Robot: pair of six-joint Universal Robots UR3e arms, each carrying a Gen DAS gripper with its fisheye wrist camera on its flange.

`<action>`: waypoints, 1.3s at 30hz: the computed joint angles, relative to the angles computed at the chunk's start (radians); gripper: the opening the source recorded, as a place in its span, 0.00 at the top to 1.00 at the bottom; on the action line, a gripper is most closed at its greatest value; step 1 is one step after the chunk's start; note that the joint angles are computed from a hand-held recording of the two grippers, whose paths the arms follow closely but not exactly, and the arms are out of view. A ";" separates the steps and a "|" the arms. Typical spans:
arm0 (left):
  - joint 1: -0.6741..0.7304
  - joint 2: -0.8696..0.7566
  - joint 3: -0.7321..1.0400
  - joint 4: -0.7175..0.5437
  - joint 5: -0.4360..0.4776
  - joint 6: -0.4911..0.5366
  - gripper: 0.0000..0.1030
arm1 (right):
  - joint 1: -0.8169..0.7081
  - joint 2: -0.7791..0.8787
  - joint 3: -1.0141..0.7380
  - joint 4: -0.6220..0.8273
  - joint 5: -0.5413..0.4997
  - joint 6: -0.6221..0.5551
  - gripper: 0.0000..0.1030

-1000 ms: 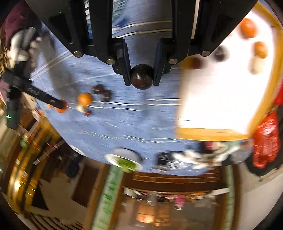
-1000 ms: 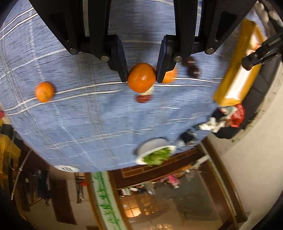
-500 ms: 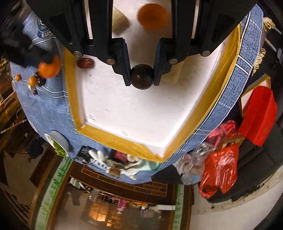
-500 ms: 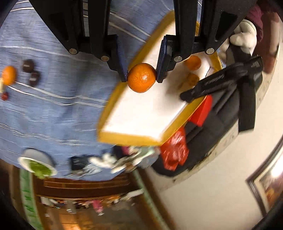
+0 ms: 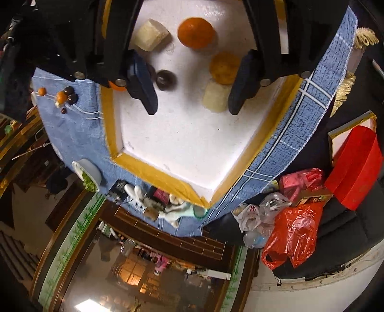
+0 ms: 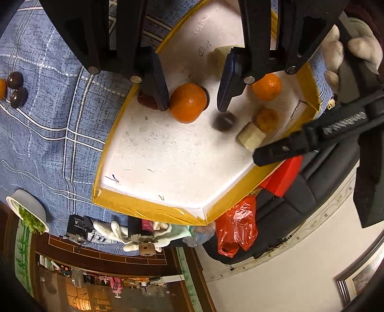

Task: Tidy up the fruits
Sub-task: 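Carry the mandarin and plum into the white tray and open both tools, then withdraw both tools from the tray back over the table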

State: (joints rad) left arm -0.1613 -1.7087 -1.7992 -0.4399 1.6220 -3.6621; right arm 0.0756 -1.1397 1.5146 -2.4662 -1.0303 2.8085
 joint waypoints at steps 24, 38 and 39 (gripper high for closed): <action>-0.503 -0.097 0.395 -0.221 0.249 -0.125 0.13 | -0.608 -0.701 0.609 0.275 0.341 -0.215 0.51; -0.839 -0.191 0.844 -0.481 0.671 -0.031 0.13 | -1.275 -1.112 0.384 1.518 0.464 -1.054 0.46; -0.863 -0.206 0.884 -0.486 0.717 -0.010 0.13 | -1.324 -1.106 0.347 1.572 0.462 -1.112 0.46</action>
